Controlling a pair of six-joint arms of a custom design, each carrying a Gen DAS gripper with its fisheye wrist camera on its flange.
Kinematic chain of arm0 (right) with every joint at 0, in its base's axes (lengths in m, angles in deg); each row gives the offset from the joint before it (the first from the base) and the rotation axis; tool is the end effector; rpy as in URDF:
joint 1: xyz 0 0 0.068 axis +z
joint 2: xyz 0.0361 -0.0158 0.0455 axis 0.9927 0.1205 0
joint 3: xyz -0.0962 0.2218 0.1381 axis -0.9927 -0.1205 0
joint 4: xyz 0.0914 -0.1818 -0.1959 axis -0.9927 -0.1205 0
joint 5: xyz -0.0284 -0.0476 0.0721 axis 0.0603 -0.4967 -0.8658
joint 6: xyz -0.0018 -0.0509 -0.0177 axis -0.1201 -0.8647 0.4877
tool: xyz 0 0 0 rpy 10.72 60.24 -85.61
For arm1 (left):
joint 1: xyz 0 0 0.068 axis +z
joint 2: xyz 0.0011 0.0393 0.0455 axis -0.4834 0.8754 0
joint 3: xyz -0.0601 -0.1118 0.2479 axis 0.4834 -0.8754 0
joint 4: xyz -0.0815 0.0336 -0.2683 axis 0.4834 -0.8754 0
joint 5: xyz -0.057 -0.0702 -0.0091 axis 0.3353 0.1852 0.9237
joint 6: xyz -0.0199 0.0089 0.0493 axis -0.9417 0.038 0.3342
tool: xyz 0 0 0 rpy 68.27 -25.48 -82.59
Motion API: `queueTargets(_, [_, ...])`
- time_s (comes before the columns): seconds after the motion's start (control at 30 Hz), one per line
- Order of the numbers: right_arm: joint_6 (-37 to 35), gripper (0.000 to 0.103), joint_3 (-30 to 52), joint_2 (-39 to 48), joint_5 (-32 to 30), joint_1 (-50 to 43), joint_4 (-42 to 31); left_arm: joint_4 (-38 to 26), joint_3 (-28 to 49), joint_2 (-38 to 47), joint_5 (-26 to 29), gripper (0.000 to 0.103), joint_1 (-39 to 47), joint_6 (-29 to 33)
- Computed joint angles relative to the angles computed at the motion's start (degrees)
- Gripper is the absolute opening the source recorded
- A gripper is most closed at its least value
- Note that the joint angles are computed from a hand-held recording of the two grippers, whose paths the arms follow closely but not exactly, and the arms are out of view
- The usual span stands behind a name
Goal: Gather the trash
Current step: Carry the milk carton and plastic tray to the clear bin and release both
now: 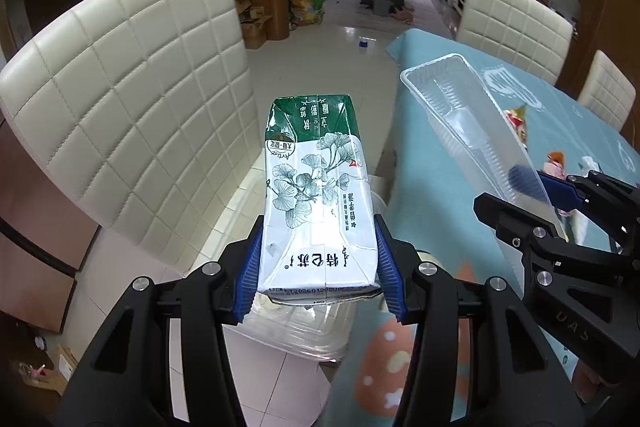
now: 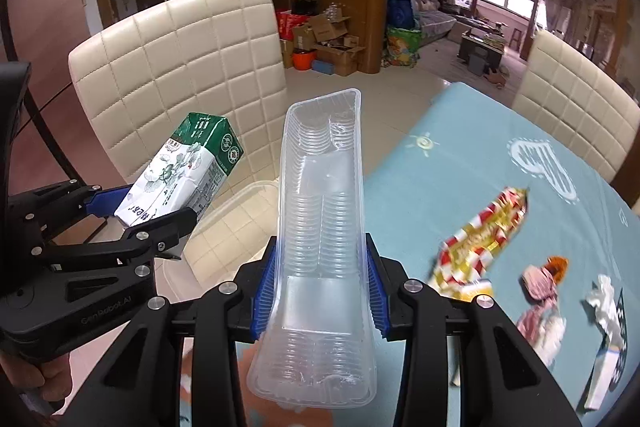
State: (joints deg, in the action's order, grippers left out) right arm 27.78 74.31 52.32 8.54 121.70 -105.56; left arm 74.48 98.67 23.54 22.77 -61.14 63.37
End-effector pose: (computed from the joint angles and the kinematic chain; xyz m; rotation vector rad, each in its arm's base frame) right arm 0.2442 0.1786 0.1852 -0.1052 2.4149 0.0423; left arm 0.2832 -0.1738 0.1741 0.4145 2.4597 -0.1765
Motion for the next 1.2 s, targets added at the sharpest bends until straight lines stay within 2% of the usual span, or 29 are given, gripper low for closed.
queueTargets(0.23, [-2.37,0.039,6.16,6.69,-1.15,-0.36,0.6,0.55,2.3,2.42,2.35,0.054,4.4,1.02])
queueTargets(0.3, [-3.04,0.039,7.43,8.18,-1.4,-0.58,0.7,1.15,2.95,3.24,3.02,0.062,5.15,1.22])
queueTargets(0.33, [-3.29,0.039,7.97,8.87,-1.54,-0.73,0.77,1.6,3.19,3.64,3.09,0.073,5.46,1.31])
queueTargets(0.47, [-3.57,0.039,9.08,10.75,-2.37,-1.68,0.78,3.23,3.69,5.2,3.05,0.078,6.46,1.83])
queueTargets(0.9, [-5.49,0.041,12.96,16.44,-5.81,-2.71,1.25,3.89,2.72,7.77,2.15,0.078,10.84,2.13])
queueTargets(1.0, [-5.7,0.048,13.54,17.0,-6.6,-2.67,1.62,3.88,2.02,7.46,1.54,0.079,11.69,1.07])
queueTargets(1.2, [-5.01,0.053,13.07,16.66,-8.6,-2.93,2.51,3.18,0.27,5.8,1.67,0.079,12.84,-0.53])
